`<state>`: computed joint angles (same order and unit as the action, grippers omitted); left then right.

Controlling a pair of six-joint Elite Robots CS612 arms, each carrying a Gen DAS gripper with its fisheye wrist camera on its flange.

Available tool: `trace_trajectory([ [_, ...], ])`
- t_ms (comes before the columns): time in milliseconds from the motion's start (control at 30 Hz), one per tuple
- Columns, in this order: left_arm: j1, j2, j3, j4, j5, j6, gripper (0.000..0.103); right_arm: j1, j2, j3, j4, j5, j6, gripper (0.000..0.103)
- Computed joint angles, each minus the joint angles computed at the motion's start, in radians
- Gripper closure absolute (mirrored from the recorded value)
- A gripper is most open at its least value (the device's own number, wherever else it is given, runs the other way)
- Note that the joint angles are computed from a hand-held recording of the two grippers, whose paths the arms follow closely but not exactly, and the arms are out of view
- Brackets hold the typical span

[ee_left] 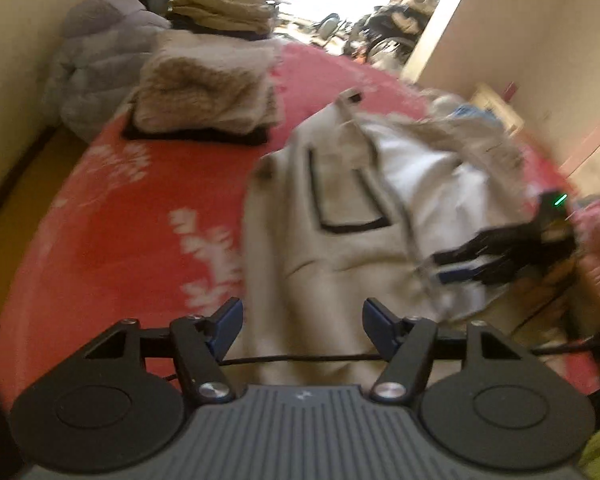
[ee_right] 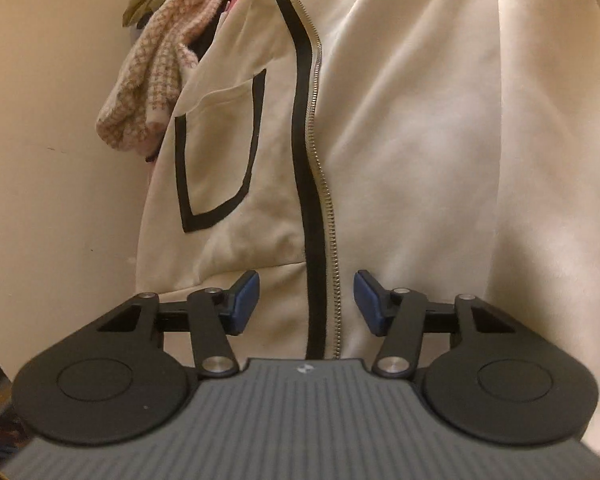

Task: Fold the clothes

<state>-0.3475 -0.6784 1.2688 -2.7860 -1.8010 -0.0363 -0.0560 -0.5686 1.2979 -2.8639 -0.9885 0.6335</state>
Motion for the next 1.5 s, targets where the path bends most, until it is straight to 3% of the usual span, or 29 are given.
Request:
trace_trajectory([
  [133, 0.002, 0.003, -0.008, 0.035, 0.101, 0.040, 0.045, 0.005, 0.007, -0.019, 0.043, -0.004, -0.034, 0.050],
  [367, 0.034, -0.055, 0.051, -0.180, 0.184, -0.071, 0.044, 0.006, 0.040, -0.066, 0.055, 0.021, -0.022, 0.050],
  [433, 0.036, -0.067, 0.066, -0.257, 0.194, -0.109, 0.043, 0.007, 0.045, -0.076, 0.057, 0.022, -0.023, 0.050],
  [533, 0.047, -0.076, 0.070, -0.294, 0.108, -0.142, 0.040, 0.012, 0.049, -0.085, 0.058, 0.014, -0.027, 0.049],
  [600, 0.046, -0.079, 0.073, -0.263, 0.060, -0.104, 0.036, 0.014, 0.052, -0.091, 0.054, 0.010, -0.022, 0.050],
  [767, 0.018, -0.054, 0.069, -0.036, -0.009, 0.095, 0.037, 0.021, 0.062, -0.110, 0.054, -0.002, -0.007, 0.049],
  [867, -0.007, -0.016, 0.054, 0.059, 0.044, 0.187, 0.045, 0.024, 0.066, -0.115, 0.048, -0.003, 0.004, 0.049],
  [1000, -0.028, 0.021, 0.039, 0.085, 0.124, 0.250, 0.053, 0.028, 0.073, -0.123, 0.040, -0.003, 0.032, 0.050],
  [1033, -0.028, 0.021, 0.040, 0.078, 0.121, 0.259, 0.057, 0.030, 0.075, -0.127, 0.040, -0.005, 0.032, 0.050],
  [1100, -0.028, 0.016, 0.047, 0.046, 0.115, 0.276, 0.085, 0.033, 0.081, -0.138, 0.045, -0.008, 0.029, 0.050],
  [1267, -0.039, -0.010, 0.071, -0.105, 0.197, 0.309, 0.090, 0.038, 0.102, -0.179, 0.069, -0.006, 0.028, 0.050],
  [1500, -0.052, 0.005, -0.034, -0.205, 0.393, 0.339, 0.091, 0.055, 0.126, -0.221, 0.075, -0.012, 0.032, 0.050],
])
